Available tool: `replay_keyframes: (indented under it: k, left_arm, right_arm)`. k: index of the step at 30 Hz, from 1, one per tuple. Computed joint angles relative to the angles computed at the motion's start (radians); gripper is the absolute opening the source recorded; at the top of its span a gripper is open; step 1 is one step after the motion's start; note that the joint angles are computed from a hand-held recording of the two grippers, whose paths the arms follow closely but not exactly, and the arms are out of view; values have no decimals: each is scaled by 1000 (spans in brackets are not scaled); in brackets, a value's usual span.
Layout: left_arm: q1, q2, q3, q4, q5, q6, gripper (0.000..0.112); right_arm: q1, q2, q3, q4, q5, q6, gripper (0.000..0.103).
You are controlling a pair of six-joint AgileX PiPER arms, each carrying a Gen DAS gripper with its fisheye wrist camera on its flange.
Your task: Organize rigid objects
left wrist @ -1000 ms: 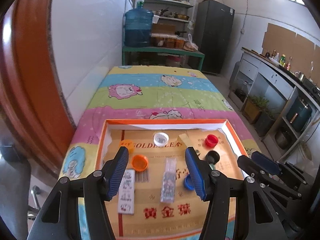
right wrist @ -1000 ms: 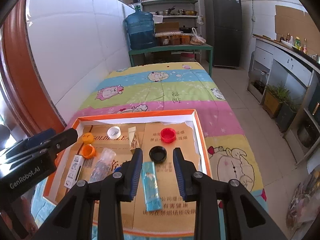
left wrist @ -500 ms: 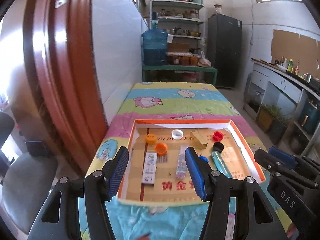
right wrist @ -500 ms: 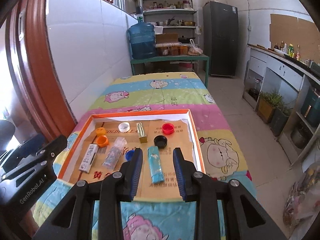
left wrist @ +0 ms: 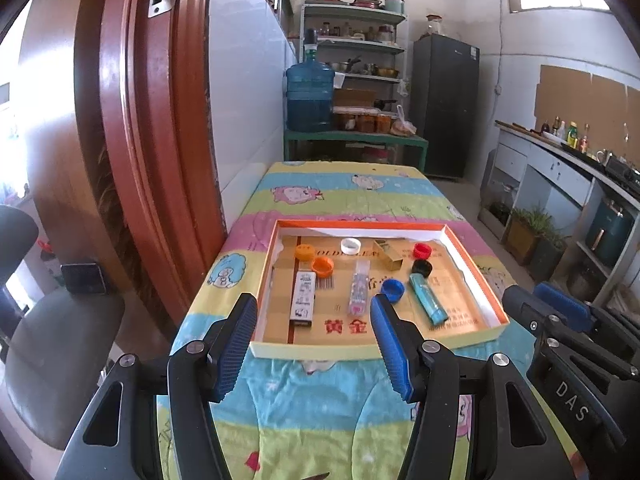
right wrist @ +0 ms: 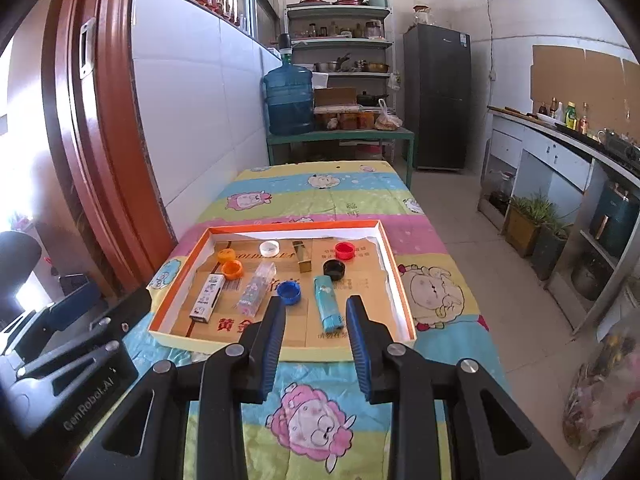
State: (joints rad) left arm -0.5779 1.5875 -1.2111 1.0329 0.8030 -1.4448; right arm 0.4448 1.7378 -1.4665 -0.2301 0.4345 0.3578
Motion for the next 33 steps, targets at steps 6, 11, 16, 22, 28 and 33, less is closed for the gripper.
replay_keyframes:
  k: [6, 11, 16, 22, 28, 33]
  left_arm:
    - [-25, -31, 28, 2, 30, -5, 61]
    - [-49, -69, 67, 8, 41, -17, 61]
    - [-73, -91, 91, 5, 52, -23, 61]
    - [-84, -110, 108, 11, 55, -34, 61]
    - [-95, -114, 111, 12, 64, -40, 61]
    - [-94, -113, 109, 7, 62, -39, 61]
  right_arm:
    - [28, -32, 42, -45, -11, 39, 31]
    - [48, -64, 80, -97, -20, 88, 31]
    - [62, -88, 106, -129, -21, 125, 31]
    - [69, -106, 129, -151, -26, 149, 31]
    - [77, -121, 148, -169, -23, 168, 31]
    - [79, -126, 154, -174, -24, 174, 31]
